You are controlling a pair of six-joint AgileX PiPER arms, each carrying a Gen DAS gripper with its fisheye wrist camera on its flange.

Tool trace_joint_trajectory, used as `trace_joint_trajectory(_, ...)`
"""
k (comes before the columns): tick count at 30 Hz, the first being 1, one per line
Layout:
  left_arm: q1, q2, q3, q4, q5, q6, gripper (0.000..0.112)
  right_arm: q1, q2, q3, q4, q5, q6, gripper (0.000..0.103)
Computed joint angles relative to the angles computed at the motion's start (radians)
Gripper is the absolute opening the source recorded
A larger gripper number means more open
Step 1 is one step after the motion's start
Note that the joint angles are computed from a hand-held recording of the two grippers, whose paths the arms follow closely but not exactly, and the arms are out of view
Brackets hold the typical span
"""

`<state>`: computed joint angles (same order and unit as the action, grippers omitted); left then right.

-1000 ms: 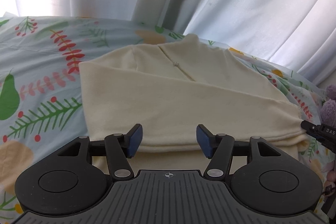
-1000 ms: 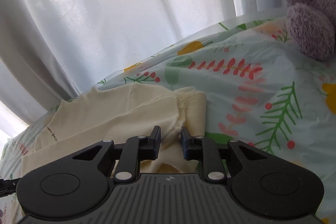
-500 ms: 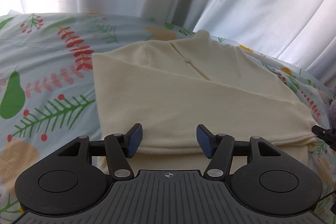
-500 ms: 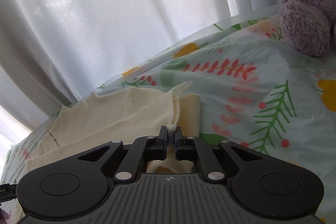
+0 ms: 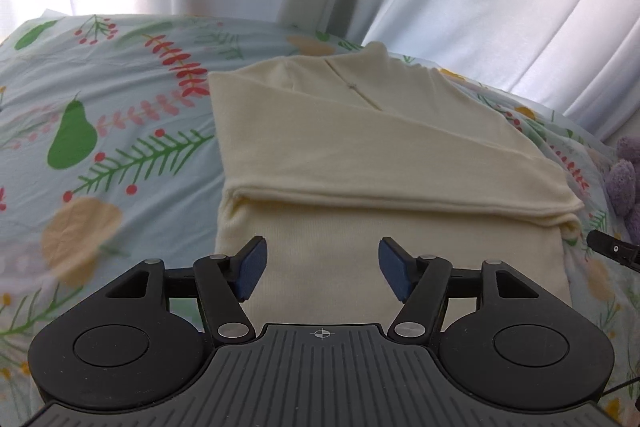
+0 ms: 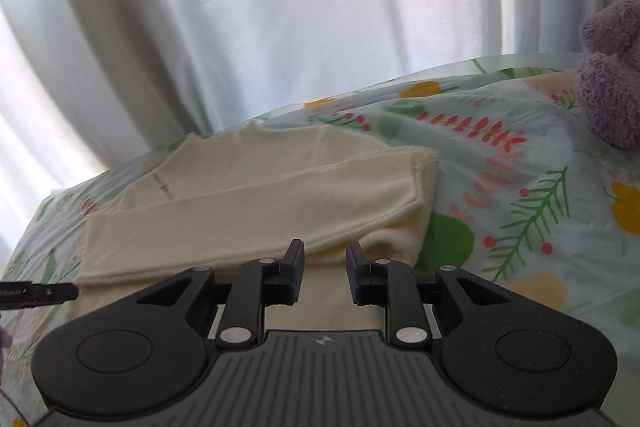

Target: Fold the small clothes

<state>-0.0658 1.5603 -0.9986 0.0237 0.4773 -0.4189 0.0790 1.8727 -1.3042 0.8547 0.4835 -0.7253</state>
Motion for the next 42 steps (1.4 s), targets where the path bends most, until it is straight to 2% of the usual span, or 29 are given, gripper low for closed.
trace_joint_trajectory(2,-0.047,-0.078,0.067,0.072,0.044,-0.107,0.073,-0.02,-0.067,0.083,0.054,0.104,-0.101,0.026)
trace_joint_trajectory(4,-0.091,-0.153,0.135,0.119,0.091,-0.19,0.077,-0.04,-0.133,0.164,0.028,0.213,-0.147,0.027)
trace_joint_trajectory(5,-0.114,-0.189,0.168,0.13,0.124,-0.224,0.078,-0.046,-0.17,0.213,0.009,0.239,-0.165,0.027)
trace_joint_trajectory(10,-0.18,-0.347,0.297,0.075,0.277,-0.292,0.078,-0.078,-0.359,0.433,-0.188,0.282,-0.093,0.03)
trace_joint_trajectory(13,-0.193,-0.44,0.367,0.049,0.336,-0.316,0.076,-0.174,-0.431,0.505,-0.23,0.365,-0.066,0.031)
trace_joint_trajectory(16,-0.227,-0.502,0.406,0.079,0.377,-0.372,0.071,-0.202,-0.502,0.551,-0.316,0.372,-0.05,0.031)
trace_joint_trajectory(20,-0.203,-0.548,0.441,0.023,0.375,-0.322,0.06,-0.253,-0.529,0.587,-0.311,0.353,-0.108,0.033)
trace_joint_trajectory(21,-0.205,-0.557,0.449,0.021,0.366,-0.32,0.059,-0.274,-0.52,0.585,-0.291,0.369,-0.138,0.033)
trace_joint_trajectory(23,-0.209,-0.567,0.455,0.028,0.374,-0.337,0.047,-0.307,-0.488,0.577,-0.25,0.409,-0.191,0.033)
trace_joint_trajectory(24,-0.203,-0.575,0.459,0.017,0.378,-0.333,0.045,-0.317,-0.477,0.576,-0.241,0.424,-0.197,0.033)
trace_joint_trajectory(29,-0.161,-0.601,0.463,-0.062,0.395,-0.233,0.024,-0.367,-0.448,0.581,-0.178,0.486,-0.231,0.033)
trace_joint_trajectory(32,-0.121,-0.593,0.467,-0.103,0.396,-0.153,0.015,-0.357,-0.437,0.578,-0.178,0.49,-0.215,0.025)
trace_joint_trajectory(37,0.003,-0.604,0.487,-0.2,0.393,-0.013,0.011,-0.354,-0.418,0.568,-0.156,0.486,-0.206,0.008)
trace_joint_trajectory(42,0.105,-0.656,0.449,-0.273,0.401,0.075,0.009,-0.386,-0.388,0.539,-0.098,0.523,-0.191,0.006)
